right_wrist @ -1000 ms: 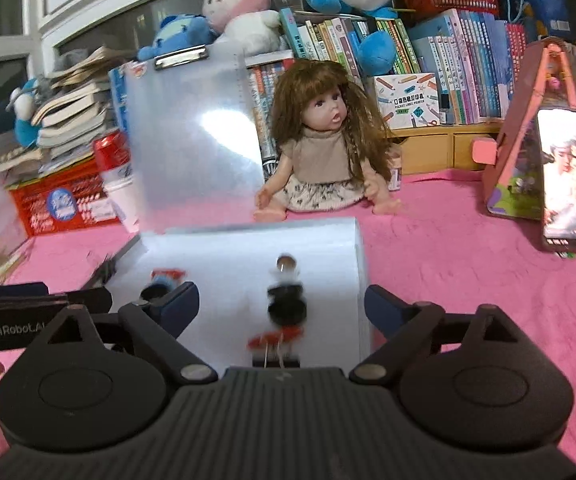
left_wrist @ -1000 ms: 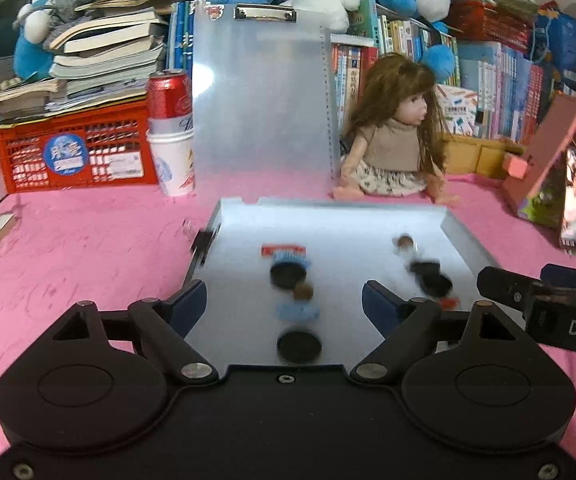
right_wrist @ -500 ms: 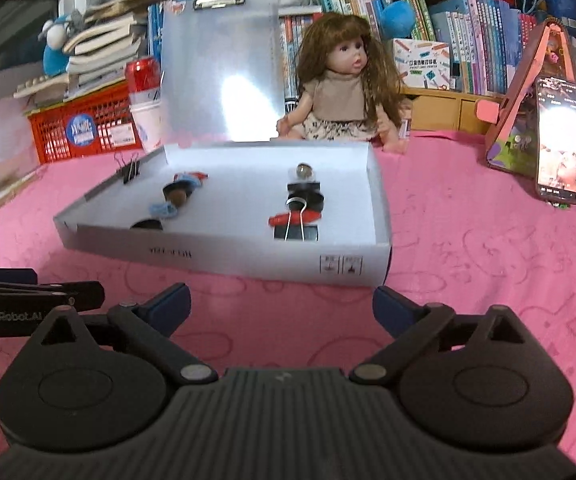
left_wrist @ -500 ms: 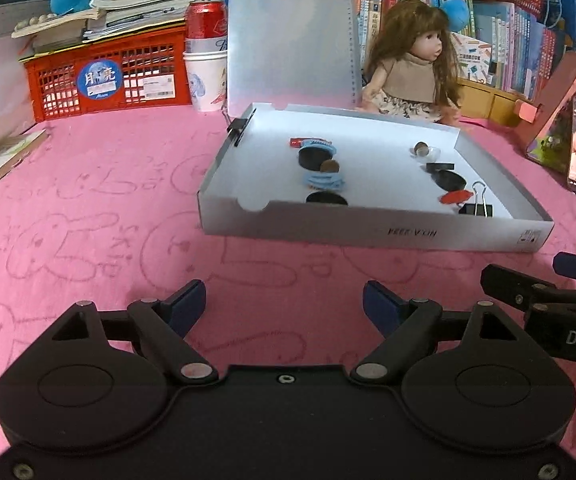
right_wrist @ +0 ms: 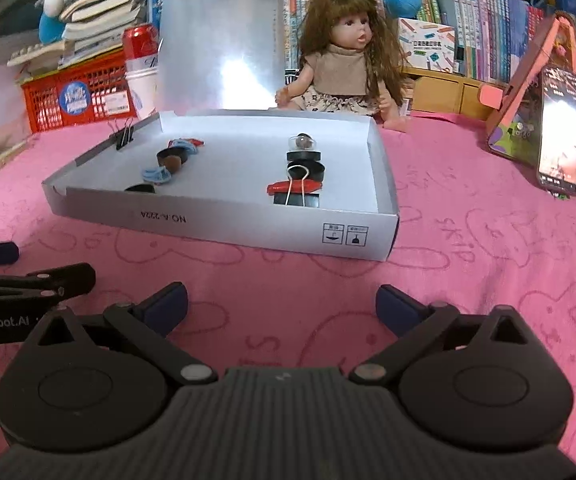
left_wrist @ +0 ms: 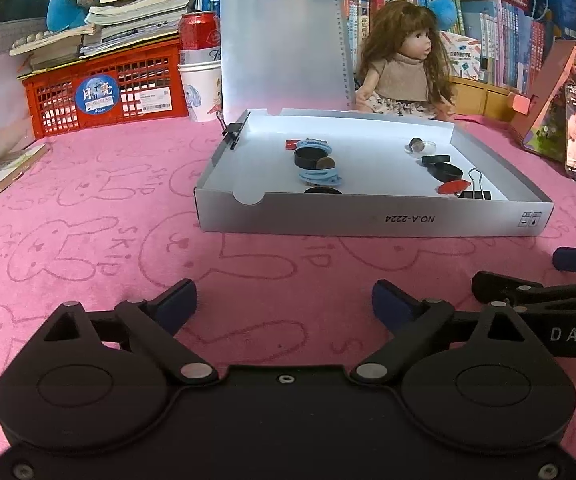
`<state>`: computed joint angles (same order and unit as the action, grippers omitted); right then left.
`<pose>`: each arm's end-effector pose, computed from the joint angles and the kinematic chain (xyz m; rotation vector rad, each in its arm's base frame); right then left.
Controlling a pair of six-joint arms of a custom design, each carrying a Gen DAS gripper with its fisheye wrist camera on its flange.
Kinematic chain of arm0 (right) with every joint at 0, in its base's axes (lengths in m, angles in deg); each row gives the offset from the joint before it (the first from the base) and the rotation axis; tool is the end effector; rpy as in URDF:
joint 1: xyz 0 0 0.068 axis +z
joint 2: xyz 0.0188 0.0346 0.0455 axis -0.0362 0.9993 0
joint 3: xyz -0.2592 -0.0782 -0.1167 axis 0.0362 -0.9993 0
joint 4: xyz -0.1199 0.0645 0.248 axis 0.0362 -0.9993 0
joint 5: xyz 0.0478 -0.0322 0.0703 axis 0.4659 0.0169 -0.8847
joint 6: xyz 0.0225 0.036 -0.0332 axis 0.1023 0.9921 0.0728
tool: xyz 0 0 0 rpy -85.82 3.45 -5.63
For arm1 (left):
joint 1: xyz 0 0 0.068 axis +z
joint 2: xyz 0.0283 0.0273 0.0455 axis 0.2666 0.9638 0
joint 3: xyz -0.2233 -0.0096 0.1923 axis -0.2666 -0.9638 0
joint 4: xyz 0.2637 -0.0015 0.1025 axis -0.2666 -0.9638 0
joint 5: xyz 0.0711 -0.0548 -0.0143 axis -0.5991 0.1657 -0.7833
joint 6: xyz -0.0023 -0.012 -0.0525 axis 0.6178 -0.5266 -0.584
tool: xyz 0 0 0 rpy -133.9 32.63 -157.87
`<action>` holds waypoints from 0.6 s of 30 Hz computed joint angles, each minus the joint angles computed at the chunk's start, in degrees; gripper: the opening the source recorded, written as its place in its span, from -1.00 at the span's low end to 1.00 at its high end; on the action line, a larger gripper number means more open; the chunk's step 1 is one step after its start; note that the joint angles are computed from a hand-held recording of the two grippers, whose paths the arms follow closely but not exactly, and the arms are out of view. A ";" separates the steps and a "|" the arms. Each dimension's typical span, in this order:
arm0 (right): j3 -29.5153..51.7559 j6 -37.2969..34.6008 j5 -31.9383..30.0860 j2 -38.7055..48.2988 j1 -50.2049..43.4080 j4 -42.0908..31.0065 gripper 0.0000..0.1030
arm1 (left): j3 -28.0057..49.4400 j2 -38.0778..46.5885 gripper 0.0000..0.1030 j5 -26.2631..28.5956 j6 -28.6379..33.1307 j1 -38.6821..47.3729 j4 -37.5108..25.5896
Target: Organize rigid objects
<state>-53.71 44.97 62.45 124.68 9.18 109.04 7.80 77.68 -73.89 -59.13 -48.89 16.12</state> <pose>0.2705 0.0654 0.0792 -0.6599 2.1763 0.3456 0.1742 -0.2964 0.0636 -0.5136 2.1541 0.2692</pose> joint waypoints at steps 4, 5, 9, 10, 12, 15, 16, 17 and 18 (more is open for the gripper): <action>0.07 -0.01 -0.11 0.05 -0.04 -0.11 1.00 | -0.70 -0.57 0.92 0.41 0.29 0.21 0.85; 0.10 -0.06 -0.09 0.05 -0.05 -0.12 1.00 | -0.66 -0.52 0.92 0.42 0.15 0.18 0.70; 0.10 -0.08 -0.14 0.08 -0.10 -0.10 1.00 | -0.48 -0.47 0.96 0.75 -0.16 0.28 0.14; 0.09 -0.07 -0.14 0.12 -0.10 -0.05 1.00 | -0.44 -0.49 0.97 0.87 -0.15 0.35 0.05; 0.07 -0.10 -0.14 0.16 -0.10 0.01 1.00 | -0.05 -0.30 0.99 1.05 -0.83 0.32 -0.96; 0.05 -0.08 -0.14 0.22 -0.10 0.10 1.00 | -0.29 -0.42 0.99 1.12 -0.88 0.31 -0.86; 0.05 -0.08 -0.14 0.22 -0.10 0.10 1.00 | -0.38 -0.48 0.99 1.14 -0.87 0.29 -0.80; 0.03 -0.09 -0.15 0.26 -0.11 0.16 1.00 | -0.36 -0.47 0.99 1.12 -0.87 0.29 -0.79; 0.03 -0.09 -0.15 0.26 -0.11 0.16 1.00 | -0.41 -0.50 1.00 1.12 -0.81 0.30 -0.73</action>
